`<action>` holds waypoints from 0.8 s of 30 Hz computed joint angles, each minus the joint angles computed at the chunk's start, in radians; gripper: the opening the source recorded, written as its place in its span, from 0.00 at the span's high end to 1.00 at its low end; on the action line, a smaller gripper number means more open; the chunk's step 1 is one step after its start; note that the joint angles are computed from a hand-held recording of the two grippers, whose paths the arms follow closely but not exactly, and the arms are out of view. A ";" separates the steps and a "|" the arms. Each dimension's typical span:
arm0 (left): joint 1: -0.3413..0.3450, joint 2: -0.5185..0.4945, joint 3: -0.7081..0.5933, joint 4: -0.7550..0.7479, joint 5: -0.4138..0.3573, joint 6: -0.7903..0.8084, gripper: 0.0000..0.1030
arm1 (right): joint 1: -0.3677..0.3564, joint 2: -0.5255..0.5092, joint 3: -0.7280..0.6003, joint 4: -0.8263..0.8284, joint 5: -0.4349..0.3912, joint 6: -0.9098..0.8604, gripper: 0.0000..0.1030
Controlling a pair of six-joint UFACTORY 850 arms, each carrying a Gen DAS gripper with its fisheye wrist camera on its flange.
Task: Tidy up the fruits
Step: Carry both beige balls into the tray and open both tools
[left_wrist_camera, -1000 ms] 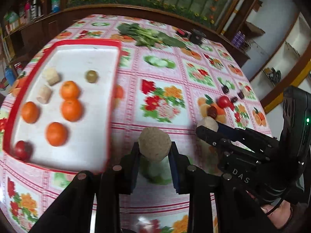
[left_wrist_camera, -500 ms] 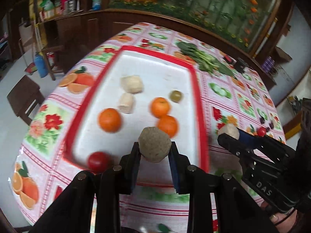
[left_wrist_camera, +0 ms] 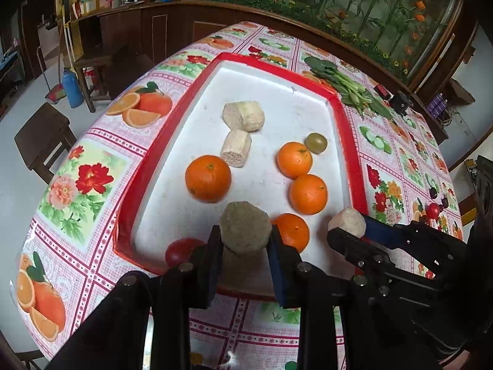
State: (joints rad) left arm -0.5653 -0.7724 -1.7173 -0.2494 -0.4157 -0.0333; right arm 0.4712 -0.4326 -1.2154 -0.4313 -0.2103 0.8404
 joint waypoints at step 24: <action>-0.029 -0.129 -0.195 0.241 -0.049 -0.239 0.69 | 0.025 -0.063 -0.064 -0.175 -0.071 0.063 0.70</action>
State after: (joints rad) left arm -0.5945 -0.9015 -1.9120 -0.0083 -0.4648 -0.2721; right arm 0.4962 -0.4953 -1.2790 -0.6065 -0.2812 0.9030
